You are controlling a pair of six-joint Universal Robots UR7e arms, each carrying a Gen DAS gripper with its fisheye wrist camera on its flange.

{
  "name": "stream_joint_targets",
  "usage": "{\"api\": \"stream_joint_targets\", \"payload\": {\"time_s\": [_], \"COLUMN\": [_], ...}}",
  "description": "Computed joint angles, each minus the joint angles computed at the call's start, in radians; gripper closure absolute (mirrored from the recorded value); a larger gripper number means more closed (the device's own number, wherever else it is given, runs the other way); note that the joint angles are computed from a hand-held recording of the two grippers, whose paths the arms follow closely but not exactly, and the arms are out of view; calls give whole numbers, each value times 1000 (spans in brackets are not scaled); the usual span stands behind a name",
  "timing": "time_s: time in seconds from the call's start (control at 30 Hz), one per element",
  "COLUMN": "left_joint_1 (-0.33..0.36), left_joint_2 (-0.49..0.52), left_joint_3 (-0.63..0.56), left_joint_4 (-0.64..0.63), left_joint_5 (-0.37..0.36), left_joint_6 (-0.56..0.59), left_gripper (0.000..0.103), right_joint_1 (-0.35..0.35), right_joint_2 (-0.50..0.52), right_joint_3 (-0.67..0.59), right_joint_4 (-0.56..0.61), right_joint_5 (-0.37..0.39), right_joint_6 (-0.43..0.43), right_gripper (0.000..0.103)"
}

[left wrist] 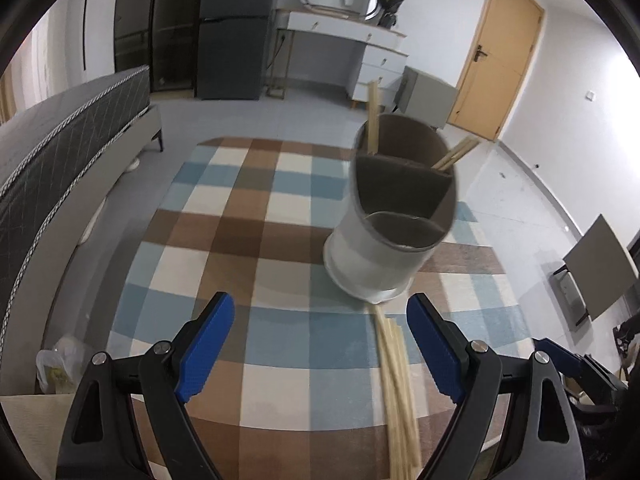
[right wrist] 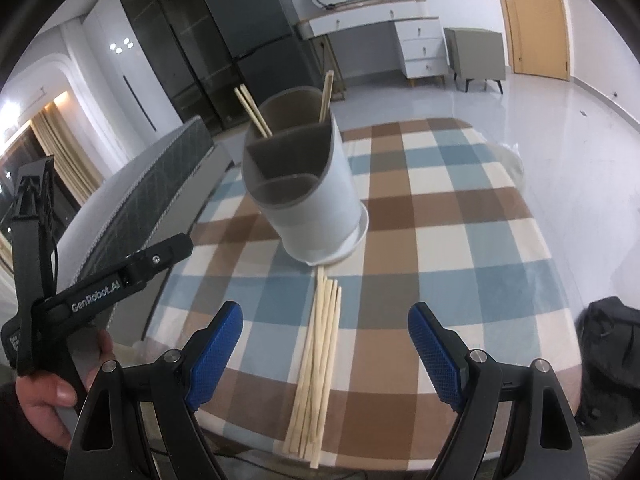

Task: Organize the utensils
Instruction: 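Lower both grippers back toward the chopstick bundle beside the holder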

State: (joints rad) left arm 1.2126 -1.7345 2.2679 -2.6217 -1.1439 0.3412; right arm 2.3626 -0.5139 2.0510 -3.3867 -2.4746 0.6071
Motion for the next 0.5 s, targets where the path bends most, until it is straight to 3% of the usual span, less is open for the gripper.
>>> {"api": "stream_joint_targets", "payload": {"time_s": [0.33,0.5], "left_joint_1": [29,62], "left_joint_2": [75,108], "left_joint_3": [-66,-125], "left_joint_4": [86,122], "left_joint_5": [69,71], "left_joint_6": [-92,-167], "left_gripper": [18,18], "right_joint_1": [-67,-103], "right_joint_2": [12,31], "right_joint_3": [-21,-64], "right_joint_4": [101,157], "right_joint_5": [52,81], "right_joint_6": [48,15], "right_gripper": [18,35]}}
